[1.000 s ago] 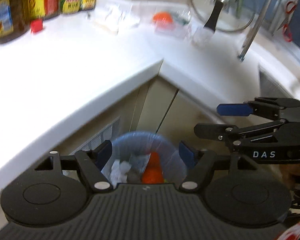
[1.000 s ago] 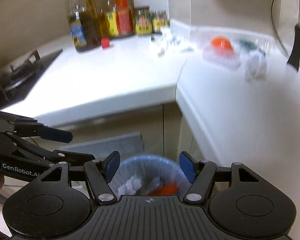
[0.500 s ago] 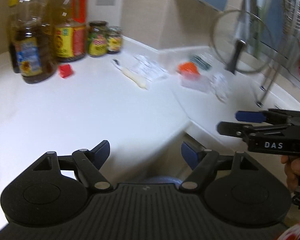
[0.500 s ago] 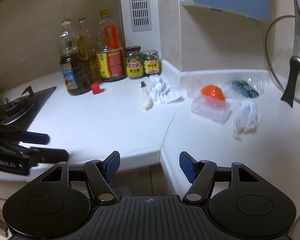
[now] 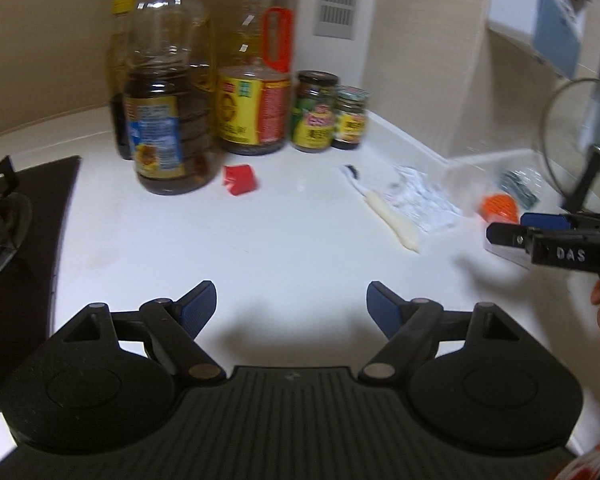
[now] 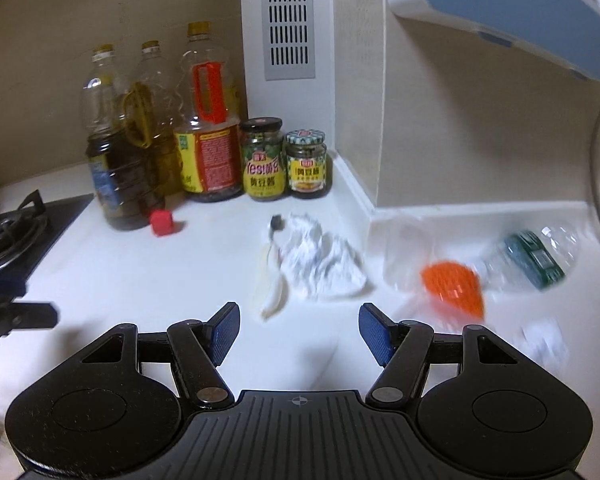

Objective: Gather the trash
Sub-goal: 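Grasp the red bottle cap with the left tool while the right tool grasps crumpled white plastic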

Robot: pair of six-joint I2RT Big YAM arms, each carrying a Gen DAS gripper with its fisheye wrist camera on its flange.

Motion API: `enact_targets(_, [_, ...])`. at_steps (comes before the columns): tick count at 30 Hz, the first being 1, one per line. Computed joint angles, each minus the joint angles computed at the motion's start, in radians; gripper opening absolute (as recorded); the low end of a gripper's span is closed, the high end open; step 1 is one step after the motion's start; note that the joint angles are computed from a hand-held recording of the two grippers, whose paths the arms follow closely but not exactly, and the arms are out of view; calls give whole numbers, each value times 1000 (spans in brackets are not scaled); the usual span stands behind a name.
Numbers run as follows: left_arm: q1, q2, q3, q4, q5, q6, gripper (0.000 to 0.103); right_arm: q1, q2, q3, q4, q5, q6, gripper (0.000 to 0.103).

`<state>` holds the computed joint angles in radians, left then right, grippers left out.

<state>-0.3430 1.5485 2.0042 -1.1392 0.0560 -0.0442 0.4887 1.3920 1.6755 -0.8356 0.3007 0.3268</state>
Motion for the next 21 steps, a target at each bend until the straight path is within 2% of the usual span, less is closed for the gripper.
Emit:
enact_targets(4, [3, 44, 55, -19, -31, -35, 82, -51, 75, 61, 29, -54, -60, 66])
enact_targets(8, [8, 128, 155, -49, -15, -1, 83, -88, 149, 123, 40, -72, -67, 66])
enact_targets(19, [38, 401, 534, -170, 86, 83, 83, -126, 339, 311, -71, -85, -60, 65])
enact_targets(21, [41, 438, 589, -187, 99, 91, 83, -127, 353, 324, -82, -77, -56, 55])
